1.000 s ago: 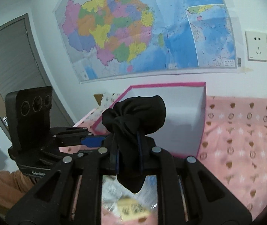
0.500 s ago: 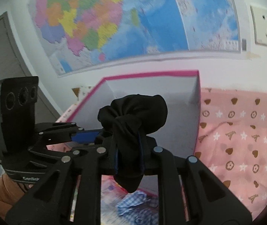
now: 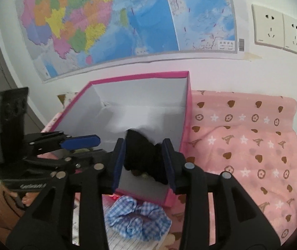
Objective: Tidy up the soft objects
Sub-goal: 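Carry the black cloth over the box and release it inside, then grasp the blue gingham scrunchie with the right gripper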
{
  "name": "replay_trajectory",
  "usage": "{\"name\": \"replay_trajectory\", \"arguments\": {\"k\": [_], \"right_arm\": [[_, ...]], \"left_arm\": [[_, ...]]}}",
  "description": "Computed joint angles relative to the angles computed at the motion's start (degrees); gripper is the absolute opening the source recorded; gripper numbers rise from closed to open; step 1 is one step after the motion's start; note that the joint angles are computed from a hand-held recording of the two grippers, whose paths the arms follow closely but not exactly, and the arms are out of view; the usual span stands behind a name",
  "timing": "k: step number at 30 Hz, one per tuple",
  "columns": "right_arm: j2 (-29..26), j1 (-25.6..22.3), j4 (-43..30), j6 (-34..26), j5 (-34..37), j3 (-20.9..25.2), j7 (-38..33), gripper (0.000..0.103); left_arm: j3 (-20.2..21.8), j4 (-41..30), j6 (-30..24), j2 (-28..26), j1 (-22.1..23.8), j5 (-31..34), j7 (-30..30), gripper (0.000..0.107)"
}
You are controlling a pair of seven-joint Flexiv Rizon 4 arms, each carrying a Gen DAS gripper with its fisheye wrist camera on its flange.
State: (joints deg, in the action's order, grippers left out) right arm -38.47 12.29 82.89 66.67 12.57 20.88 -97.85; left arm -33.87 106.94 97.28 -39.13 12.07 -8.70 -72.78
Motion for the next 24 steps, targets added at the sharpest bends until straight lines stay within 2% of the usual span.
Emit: {"name": "replay_trajectory", "arguments": {"k": [3,5,7,11,13,17,24], "right_arm": [[2.2,-1.7,2.8,1.4,1.8,1.9,-2.3,0.044],[3.2,-3.0,4.0,1.3,3.5,3.3,-4.1,0.048],[4.7,-4.9,5.6,1.1,6.3,5.2,-6.4,0.049],[7.2,-6.2,8.5,-0.2,10.7,5.9,-8.7,0.054],[8.0,-5.6,10.0,-0.3,11.9,4.9,-8.6,0.058],[7.9,-4.9,11.3,-1.9,13.8,3.4,-7.3,0.059],[5.4,-4.3,10.1,-3.9,16.2,1.9,-4.2,0.059]], "left_arm": [[-1.5,2.8,3.4,0.9,1.7,1.8,-0.5,0.040],[-4.6,5.8,6.5,1.4,5.1,4.8,-1.3,0.043],[-5.7,8.3,8.7,2.4,6.7,7.2,-3.1,0.046],[-9.7,11.9,11.2,2.4,11.5,12.7,-6.3,0.049],[-10.9,12.8,11.4,2.0,12.9,14.9,-7.8,0.051],[-9.5,13.5,10.2,2.2,11.7,17.1,-9.9,0.051],[-10.7,10.9,5.7,-2.0,10.6,16.3,-8.3,0.051]]}}
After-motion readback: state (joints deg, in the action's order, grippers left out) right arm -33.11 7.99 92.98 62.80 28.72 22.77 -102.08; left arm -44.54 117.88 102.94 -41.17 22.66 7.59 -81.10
